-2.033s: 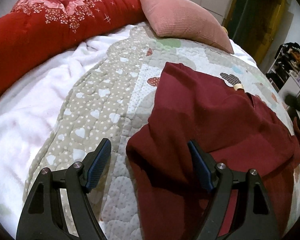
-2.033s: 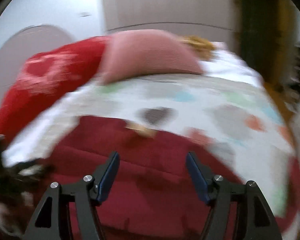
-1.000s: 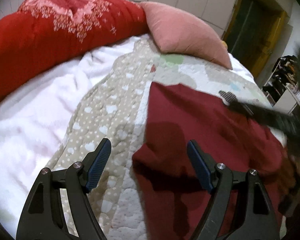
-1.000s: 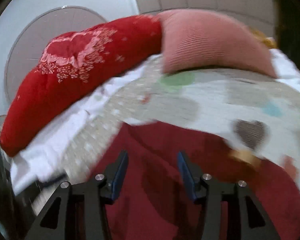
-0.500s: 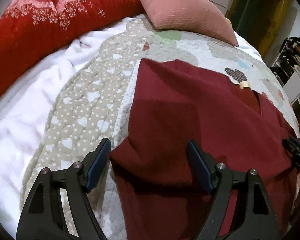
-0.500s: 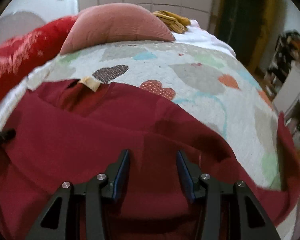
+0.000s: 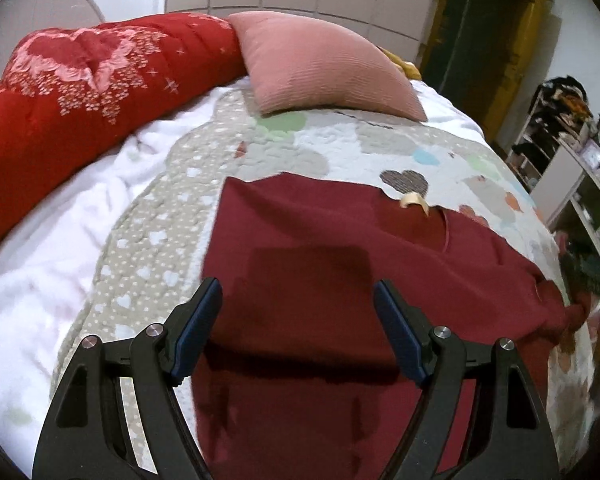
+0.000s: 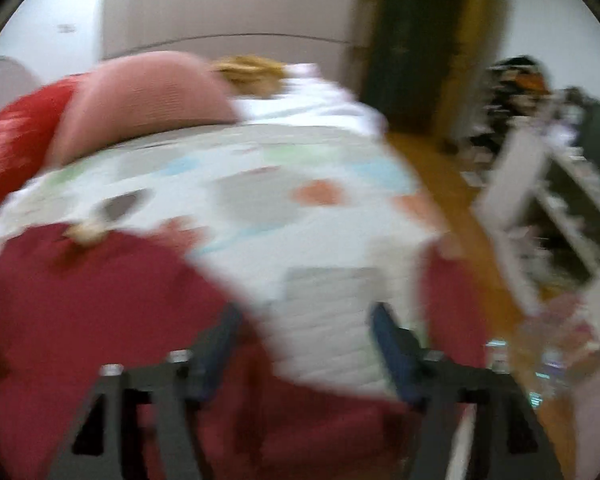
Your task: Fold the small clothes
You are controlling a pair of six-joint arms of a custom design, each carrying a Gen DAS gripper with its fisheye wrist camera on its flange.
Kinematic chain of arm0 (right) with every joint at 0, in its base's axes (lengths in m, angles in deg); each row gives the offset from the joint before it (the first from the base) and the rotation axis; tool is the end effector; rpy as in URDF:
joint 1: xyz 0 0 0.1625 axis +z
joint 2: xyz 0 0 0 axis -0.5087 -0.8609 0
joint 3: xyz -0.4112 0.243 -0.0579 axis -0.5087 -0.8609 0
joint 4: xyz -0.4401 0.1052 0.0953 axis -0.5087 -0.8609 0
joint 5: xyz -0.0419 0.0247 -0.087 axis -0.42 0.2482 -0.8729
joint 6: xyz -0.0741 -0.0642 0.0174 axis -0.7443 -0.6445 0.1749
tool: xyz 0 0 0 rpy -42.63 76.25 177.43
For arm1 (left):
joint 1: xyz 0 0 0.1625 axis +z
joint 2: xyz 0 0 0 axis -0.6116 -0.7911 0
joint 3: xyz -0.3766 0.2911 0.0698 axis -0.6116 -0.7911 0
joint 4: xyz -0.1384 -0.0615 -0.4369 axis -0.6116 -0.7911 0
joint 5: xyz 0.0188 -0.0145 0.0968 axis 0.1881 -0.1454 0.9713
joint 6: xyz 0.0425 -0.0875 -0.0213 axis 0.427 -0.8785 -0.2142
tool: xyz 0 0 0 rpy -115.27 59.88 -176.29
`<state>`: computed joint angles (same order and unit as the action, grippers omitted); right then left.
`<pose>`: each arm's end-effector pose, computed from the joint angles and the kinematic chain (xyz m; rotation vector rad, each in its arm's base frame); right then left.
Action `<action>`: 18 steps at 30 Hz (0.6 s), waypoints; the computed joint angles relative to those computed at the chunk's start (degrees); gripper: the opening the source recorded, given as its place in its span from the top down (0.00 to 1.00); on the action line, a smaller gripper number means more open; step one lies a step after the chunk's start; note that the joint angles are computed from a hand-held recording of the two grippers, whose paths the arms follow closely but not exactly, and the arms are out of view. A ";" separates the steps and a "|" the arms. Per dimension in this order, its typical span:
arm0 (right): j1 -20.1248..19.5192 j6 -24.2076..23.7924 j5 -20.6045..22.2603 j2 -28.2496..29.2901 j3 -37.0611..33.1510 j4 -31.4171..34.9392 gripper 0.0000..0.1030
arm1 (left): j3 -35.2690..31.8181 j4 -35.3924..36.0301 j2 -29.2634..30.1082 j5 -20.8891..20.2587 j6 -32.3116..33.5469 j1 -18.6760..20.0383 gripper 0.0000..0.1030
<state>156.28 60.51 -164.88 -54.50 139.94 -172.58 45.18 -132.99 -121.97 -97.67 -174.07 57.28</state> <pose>0.3751 -0.4314 0.0859 0.6405 -2.1293 0.7416 -0.0778 -0.2574 0.3895 -0.1719 2.1318 -1.0914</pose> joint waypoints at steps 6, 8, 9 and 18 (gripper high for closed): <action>-6.37 2.08 -11.47 1.10 -4.81 8.58 0.22 | 2.04 -8.72 1.74 -0.68 8.11 3.64 0.23; -8.97 7.96 -4.82 -2.13 -3.75 15.59 0.51 | 2.44 -9.42 1.97 -1.09 8.94 3.62 0.23; -10.10 9.26 -1.54 -3.68 -2.52 15.50 0.75 | 2.54 -9.24 2.11 -1.12 8.93 3.46 0.23; -7.39 3.32 5.38 -15.57 10.34 -3.70 0.94 | 3.01 -11.92 1.97 -1.31 10.24 3.80 0.23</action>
<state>148.89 63.83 -159.49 -70.07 150.28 -176.28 48.19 -144.91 -120.00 -98.99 -163.82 61.08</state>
